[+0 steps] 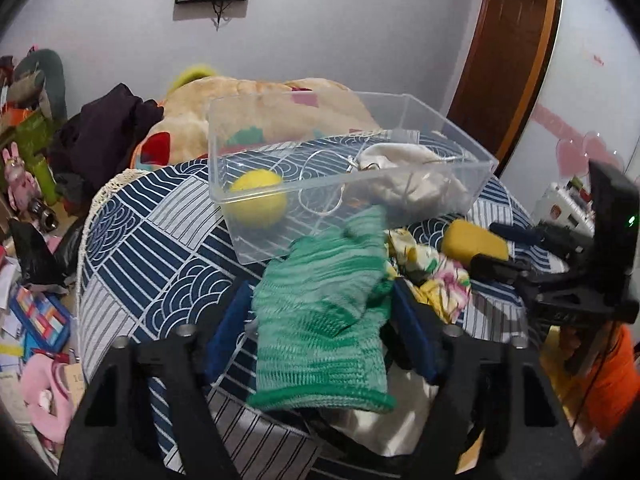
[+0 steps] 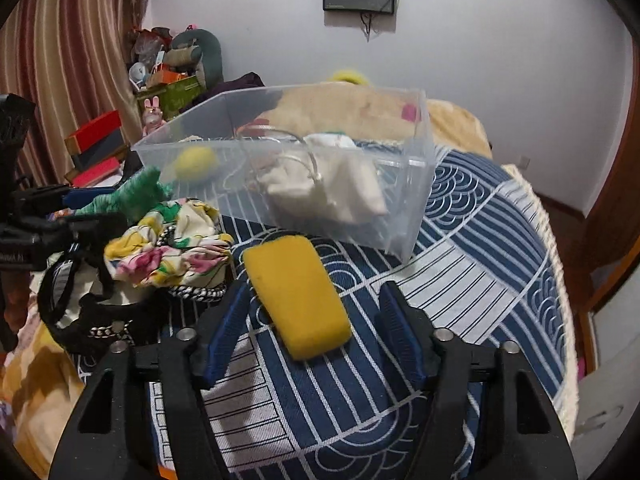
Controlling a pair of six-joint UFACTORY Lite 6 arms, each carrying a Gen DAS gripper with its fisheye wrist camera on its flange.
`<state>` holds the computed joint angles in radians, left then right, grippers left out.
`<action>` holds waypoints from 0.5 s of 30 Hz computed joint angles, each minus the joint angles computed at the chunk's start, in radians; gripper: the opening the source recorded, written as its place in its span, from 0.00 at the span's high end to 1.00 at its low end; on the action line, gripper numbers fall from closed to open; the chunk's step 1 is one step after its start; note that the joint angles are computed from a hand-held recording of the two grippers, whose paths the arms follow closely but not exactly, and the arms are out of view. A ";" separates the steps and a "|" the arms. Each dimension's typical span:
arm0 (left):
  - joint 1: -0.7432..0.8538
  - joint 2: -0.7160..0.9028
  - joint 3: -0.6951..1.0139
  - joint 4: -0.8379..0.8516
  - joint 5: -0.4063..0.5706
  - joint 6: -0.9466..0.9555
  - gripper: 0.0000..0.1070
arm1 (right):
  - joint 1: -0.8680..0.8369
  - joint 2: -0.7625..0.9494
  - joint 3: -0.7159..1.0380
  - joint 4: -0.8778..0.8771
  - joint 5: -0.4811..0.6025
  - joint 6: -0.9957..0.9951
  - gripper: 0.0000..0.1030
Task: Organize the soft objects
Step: 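Grasp the yellow sponge with the right gripper while the left grasps the green glove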
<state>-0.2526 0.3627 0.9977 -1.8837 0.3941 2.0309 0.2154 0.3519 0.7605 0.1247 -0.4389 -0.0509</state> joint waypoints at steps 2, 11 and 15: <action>0.007 0.015 0.014 0.029 0.019 -0.030 0.49 | -0.008 0.003 0.003 -0.062 0.009 0.055 0.56; 0.015 -0.073 -0.085 -0.059 0.028 0.085 0.72 | 0.037 -0.077 -0.087 0.032 -0.044 -0.029 0.68; 0.036 -0.162 -0.141 -0.053 0.046 0.093 0.72 | 0.036 -0.141 -0.124 0.033 -0.057 -0.027 0.68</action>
<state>-0.2165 0.2006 0.8564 -1.9369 0.4398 2.1244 0.2513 0.2112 0.6363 0.1573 -0.4961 -0.0779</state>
